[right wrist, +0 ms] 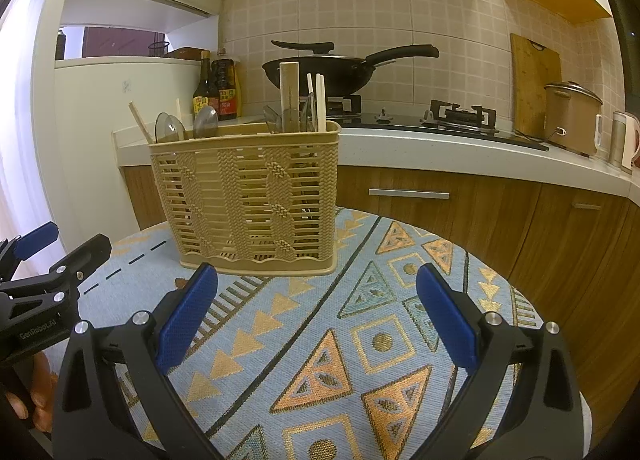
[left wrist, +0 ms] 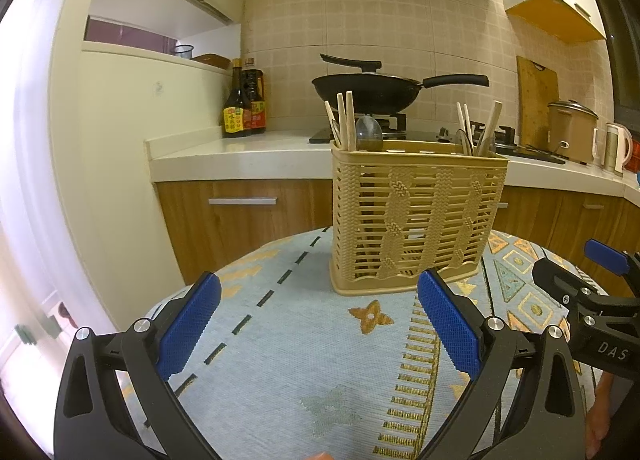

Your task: Organize utensils

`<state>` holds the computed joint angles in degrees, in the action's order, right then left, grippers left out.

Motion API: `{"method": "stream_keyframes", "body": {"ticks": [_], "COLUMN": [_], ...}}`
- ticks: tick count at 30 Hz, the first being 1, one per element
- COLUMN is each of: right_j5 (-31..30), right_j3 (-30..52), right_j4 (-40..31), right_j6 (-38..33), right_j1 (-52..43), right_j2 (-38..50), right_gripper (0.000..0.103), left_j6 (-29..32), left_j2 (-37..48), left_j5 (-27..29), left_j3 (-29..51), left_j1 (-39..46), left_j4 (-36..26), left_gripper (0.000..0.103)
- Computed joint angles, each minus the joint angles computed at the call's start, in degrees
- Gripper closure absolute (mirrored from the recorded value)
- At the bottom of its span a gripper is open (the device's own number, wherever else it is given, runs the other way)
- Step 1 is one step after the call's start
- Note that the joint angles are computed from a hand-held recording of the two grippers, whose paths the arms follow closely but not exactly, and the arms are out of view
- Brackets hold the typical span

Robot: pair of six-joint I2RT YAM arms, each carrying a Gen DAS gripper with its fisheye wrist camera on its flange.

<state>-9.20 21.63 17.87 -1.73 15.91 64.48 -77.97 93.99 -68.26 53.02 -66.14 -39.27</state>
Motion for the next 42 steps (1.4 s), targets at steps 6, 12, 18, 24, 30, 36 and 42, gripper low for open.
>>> {"method": "stream_keyframes", "body": {"ticks": [6,12,18,24,30,36,42], "right_j5": [0.0,-0.12,-0.22,-0.1,-0.45,-0.32,0.05], "right_j3": [-0.03,-0.05,0.0,-0.04,0.09,0.03,-0.07], "right_j4": [0.04,0.29,0.22,0.28,0.31,0.05,0.17], "right_j6": [-0.02,0.02,-0.06,0.02,0.28,0.1,0.0], "right_j1": [-0.04,-0.15,-0.23,-0.13,-0.5,-0.49,-0.18], "right_j2": [-0.08,0.1,0.08,0.11,0.37,0.01,-0.06], "right_gripper": [0.008,0.008,0.008,0.008,0.008,0.008,0.008], "left_j6": [0.16,0.39,0.38,0.65,0.94,1.48,1.45], "left_j2": [-0.21,-0.33,-0.43,-0.55,-0.5,-0.52,-0.5], "left_j5": [0.09,0.25,0.4,0.37,0.46,0.63,0.65], "left_j3": [-0.17,-0.39,-0.76,-0.89,-0.7,-0.67,-0.63], "left_j1": [0.08,0.21,0.28,0.31,0.35,0.41,0.43], "left_j4": [0.15,0.49,0.92,1.17,1.26,1.65,1.62], "left_gripper": [0.008,0.008,0.008,0.008,0.008,0.008,0.008]}}
